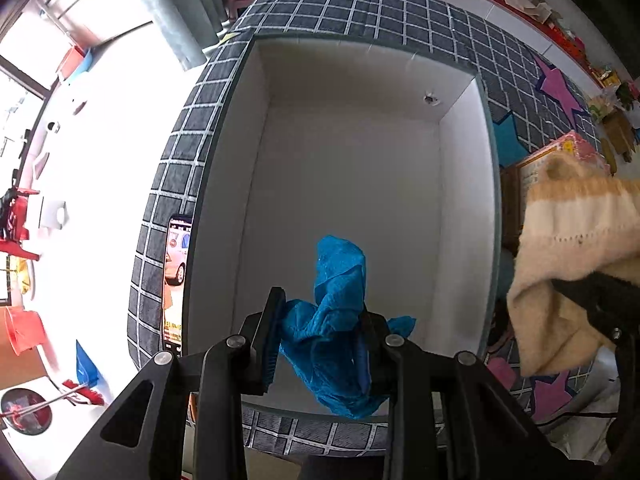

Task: Organize soft objects
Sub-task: 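Lower the blue glove into the white box while the right tool lowers the sock beside it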

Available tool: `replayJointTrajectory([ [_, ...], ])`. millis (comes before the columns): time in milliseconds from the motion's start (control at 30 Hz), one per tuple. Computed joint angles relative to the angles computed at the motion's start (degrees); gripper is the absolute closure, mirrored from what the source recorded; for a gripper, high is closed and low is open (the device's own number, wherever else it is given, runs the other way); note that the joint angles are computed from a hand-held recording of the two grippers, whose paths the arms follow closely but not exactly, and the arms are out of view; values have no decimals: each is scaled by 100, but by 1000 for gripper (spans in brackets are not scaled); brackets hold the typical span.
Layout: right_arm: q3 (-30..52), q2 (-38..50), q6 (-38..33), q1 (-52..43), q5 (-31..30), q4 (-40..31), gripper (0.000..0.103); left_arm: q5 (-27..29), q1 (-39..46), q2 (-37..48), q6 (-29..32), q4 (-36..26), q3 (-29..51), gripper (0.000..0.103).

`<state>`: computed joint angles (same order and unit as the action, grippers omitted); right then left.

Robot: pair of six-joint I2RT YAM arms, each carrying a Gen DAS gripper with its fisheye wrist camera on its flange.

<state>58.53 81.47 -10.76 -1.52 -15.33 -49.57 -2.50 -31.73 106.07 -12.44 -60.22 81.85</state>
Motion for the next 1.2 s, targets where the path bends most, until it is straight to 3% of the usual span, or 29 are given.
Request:
replayJointTrajectory([
  [567, -62, 205, -38, 272, 281, 1, 81, 149, -204, 49, 108, 288, -540, 70],
  [1200, 768, 1024, -93, 194, 493, 17, 81, 279, 28, 577, 248, 214, 184, 70],
])
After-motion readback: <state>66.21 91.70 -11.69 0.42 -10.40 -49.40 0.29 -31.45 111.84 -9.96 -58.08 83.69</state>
